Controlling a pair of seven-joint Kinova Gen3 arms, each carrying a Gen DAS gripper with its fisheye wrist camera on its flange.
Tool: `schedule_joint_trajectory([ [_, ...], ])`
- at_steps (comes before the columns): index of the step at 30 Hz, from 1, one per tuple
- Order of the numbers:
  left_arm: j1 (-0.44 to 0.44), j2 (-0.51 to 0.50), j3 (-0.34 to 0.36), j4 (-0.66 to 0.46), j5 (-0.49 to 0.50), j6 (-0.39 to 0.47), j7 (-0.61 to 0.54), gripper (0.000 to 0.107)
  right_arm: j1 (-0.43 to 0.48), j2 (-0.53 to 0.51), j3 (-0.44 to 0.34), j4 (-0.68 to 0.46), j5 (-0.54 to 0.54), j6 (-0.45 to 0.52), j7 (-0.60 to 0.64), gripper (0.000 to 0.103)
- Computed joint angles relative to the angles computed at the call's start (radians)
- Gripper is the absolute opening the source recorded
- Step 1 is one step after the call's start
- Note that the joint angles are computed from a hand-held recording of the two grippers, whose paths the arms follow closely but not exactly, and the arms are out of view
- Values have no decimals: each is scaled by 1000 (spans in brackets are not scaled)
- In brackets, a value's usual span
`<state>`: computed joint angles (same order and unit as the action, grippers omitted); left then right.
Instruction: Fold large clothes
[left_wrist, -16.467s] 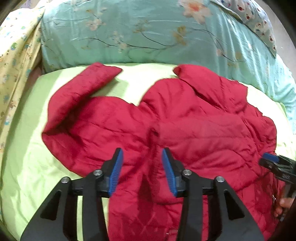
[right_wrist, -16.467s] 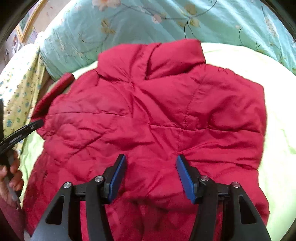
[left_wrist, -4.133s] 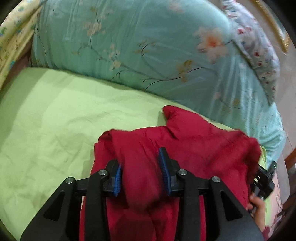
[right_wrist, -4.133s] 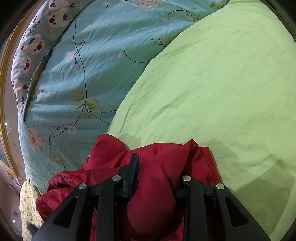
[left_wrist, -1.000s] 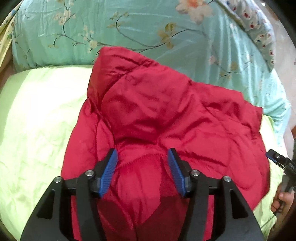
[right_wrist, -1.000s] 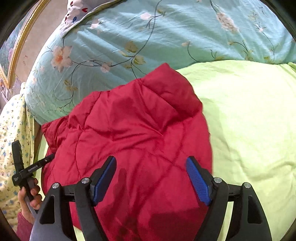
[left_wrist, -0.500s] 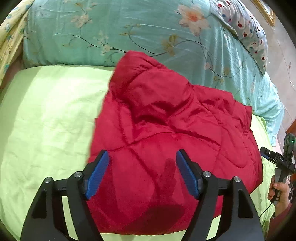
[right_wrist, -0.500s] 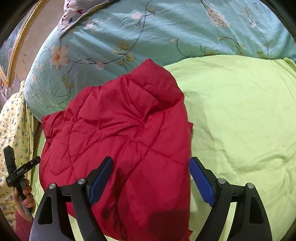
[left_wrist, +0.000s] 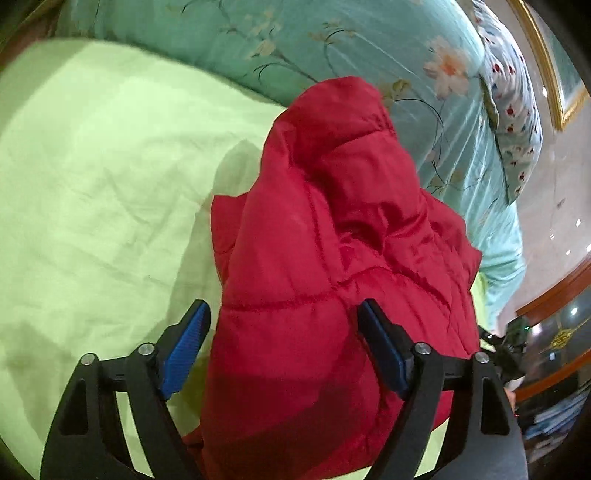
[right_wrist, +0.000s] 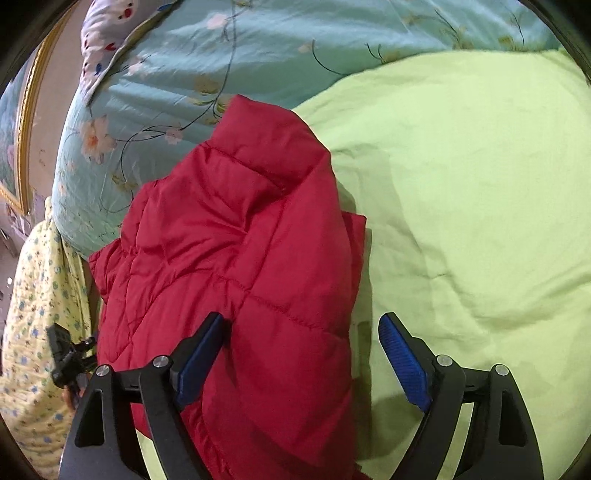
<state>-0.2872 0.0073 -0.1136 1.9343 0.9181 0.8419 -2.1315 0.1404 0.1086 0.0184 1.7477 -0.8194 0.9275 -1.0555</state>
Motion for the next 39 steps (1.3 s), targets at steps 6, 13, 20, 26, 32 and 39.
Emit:
schedule_joint_trajectory([
  [6,-50,80,-2,-19,114,92,-78,86,42,79,-8,-46,-76,76,50,95],
  [13,-48,150,54,-80,92,123,-47,98,66,189,-54,-140,-71,183,30,99],
  [20,-21,82,66,-61,56,78,-62,68,6,199,-89,-201,35,209,-16,77],
  [26,8,-12,36,-21,44,71,-75,55,31,136,-85,-157,-12,239,24,51],
  [32,36,-132,-29,21,13,140,-80,51,38,28,-45,-81,-55,307,76,45],
  [39,34,-290,-155,121,-29,296,-94,51,24,-92,31,26,-75,409,128,44],
])
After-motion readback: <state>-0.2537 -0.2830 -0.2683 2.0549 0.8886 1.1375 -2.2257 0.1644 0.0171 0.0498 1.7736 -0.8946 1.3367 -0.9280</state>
